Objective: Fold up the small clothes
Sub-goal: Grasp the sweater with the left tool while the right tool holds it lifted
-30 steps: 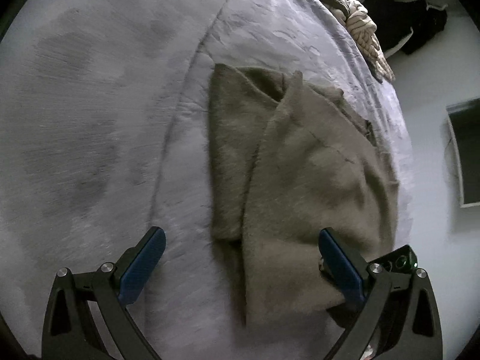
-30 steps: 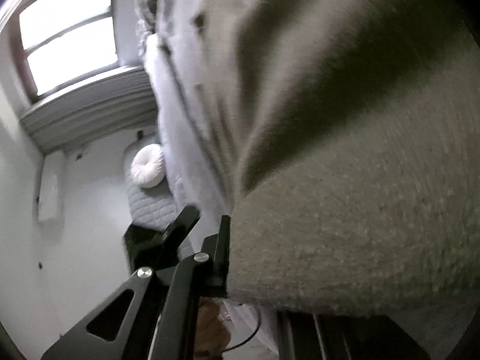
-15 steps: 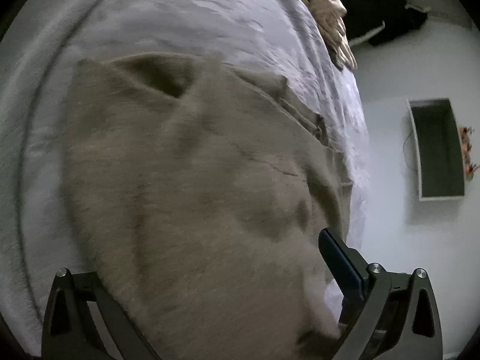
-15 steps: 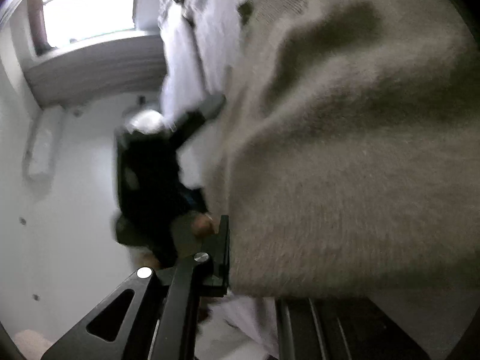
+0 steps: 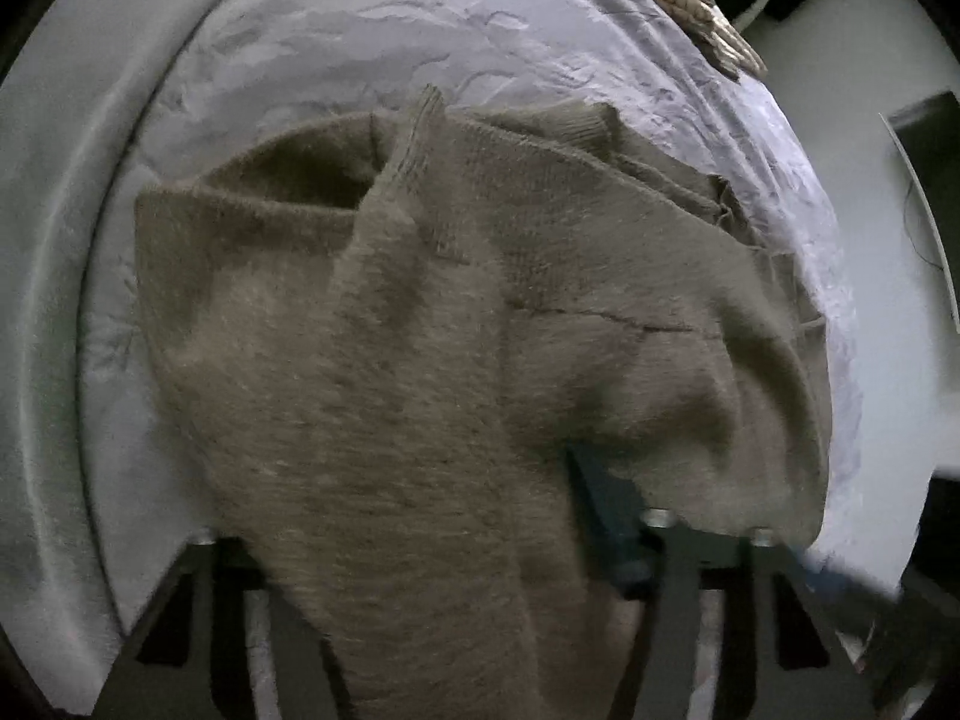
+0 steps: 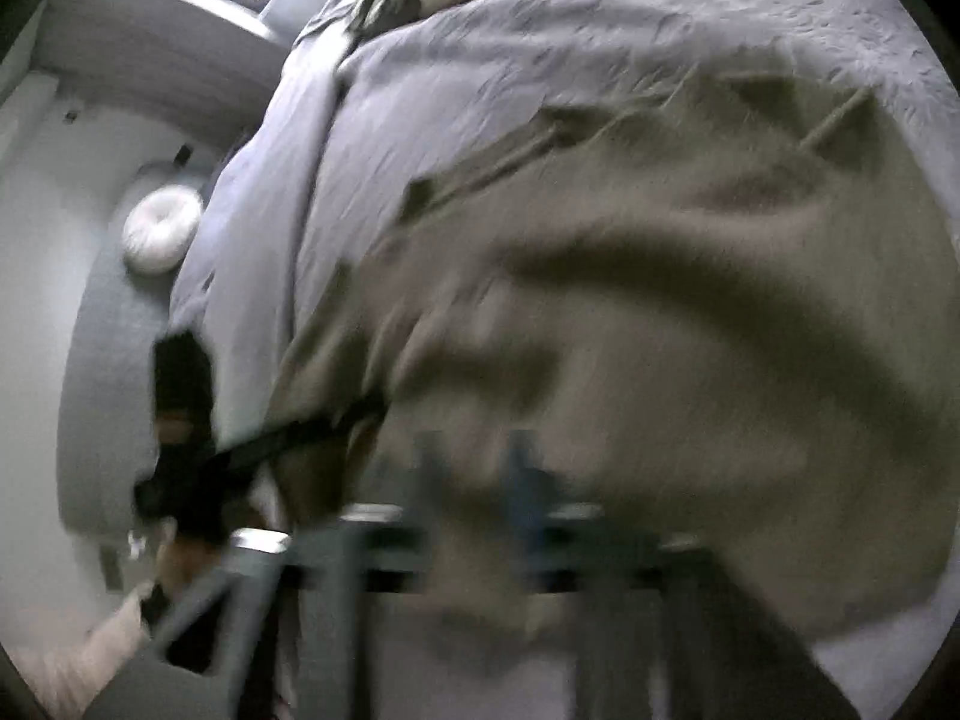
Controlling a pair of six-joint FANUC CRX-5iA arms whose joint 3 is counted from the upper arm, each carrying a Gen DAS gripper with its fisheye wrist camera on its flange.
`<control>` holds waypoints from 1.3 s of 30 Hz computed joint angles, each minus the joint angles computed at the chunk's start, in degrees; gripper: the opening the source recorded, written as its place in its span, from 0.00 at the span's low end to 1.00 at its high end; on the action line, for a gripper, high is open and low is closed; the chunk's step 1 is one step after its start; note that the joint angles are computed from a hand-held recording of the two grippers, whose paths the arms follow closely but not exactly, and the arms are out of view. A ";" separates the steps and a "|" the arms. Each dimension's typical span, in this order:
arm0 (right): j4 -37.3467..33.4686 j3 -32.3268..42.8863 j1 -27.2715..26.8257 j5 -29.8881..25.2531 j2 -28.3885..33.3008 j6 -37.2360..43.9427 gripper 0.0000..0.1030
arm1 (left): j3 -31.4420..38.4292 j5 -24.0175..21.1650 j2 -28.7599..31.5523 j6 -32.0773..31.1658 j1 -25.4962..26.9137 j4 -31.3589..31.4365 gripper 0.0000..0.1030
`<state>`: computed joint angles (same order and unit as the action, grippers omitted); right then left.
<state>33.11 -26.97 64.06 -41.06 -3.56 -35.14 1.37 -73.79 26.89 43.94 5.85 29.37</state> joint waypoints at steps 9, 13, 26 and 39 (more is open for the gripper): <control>-10.79 1.42 -3.51 2.49 4.08 11.48 0.04 | -1.62 1.62 -3.37 -1.41 0.47 1.97 0.24; -7.01 -4.61 -3.25 8.94 -0.47 6.13 0.04 | -1.79 0.16 -5.40 -2.69 -0.08 5.99 0.24; 19.14 -28.01 12.90 -6.63 -27.42 -37.70 0.05 | -0.74 3.63 -11.66 -5.99 -16.72 7.12 0.24; 28.85 -40.23 18.72 -8.37 -35.37 -63.54 0.08 | -6.64 10.48 -14.62 -6.92 -29.17 -0.88 0.51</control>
